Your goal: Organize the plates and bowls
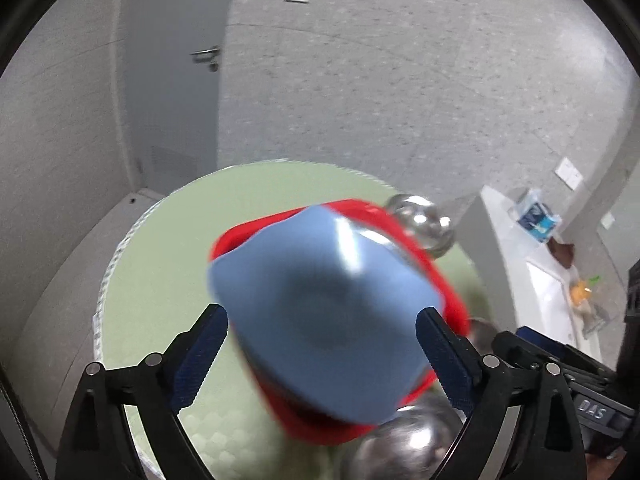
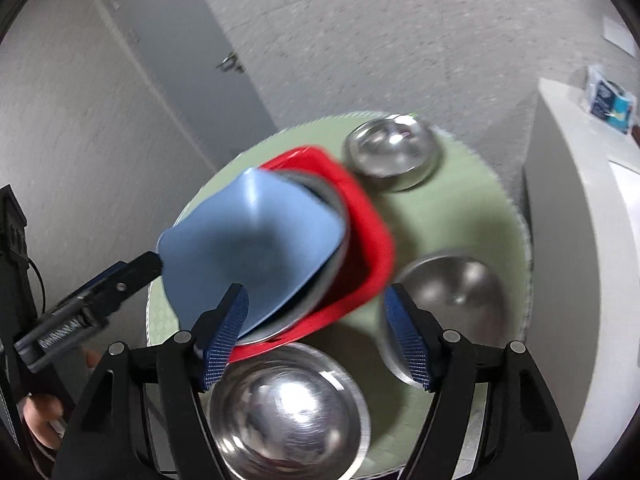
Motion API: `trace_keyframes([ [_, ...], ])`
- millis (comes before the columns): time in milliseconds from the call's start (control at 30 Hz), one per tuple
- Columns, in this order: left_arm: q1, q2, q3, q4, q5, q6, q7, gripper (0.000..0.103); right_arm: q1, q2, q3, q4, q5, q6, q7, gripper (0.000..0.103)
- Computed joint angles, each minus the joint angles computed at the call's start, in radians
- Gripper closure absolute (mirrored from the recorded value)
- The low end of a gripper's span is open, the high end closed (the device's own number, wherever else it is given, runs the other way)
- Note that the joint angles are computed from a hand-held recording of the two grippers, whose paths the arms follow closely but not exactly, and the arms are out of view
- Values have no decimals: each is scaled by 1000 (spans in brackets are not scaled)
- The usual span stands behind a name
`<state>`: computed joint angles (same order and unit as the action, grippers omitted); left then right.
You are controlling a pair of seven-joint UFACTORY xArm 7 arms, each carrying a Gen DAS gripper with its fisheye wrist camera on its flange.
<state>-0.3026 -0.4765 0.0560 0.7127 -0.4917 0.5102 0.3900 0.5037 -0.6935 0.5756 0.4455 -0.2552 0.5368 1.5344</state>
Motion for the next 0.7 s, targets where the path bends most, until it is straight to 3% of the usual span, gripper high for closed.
trace_keyframes([
  [100, -9, 41, -47, 55, 35, -6, -26, 3, 7, -86, -37, -47, 1, 32, -20, 27],
  [233, -22, 175, -120, 190, 106, 5, -88, 3, -14, -176, -133, -135, 3, -4, -112, 27],
  [367, 4, 390, -205, 407, 293, 34, -260, 2, -67, -201, -249, -207, 15, -91, -264, 27],
  [500, -46, 633, -225, 679, 600, 127, -519, 2, -133, -120, -392, -236, 29, -219, -456, 27],
  [600, -110, 797, -198, 886, 692, 230, -618, 2, -146, 31, -500, -208, 55, -335, -603, 27],
  [700, -165, 944, -162, 1080, 738, 333, -661, 4, -76, 204, -637, -157, 115, -441, -754, 27],
])
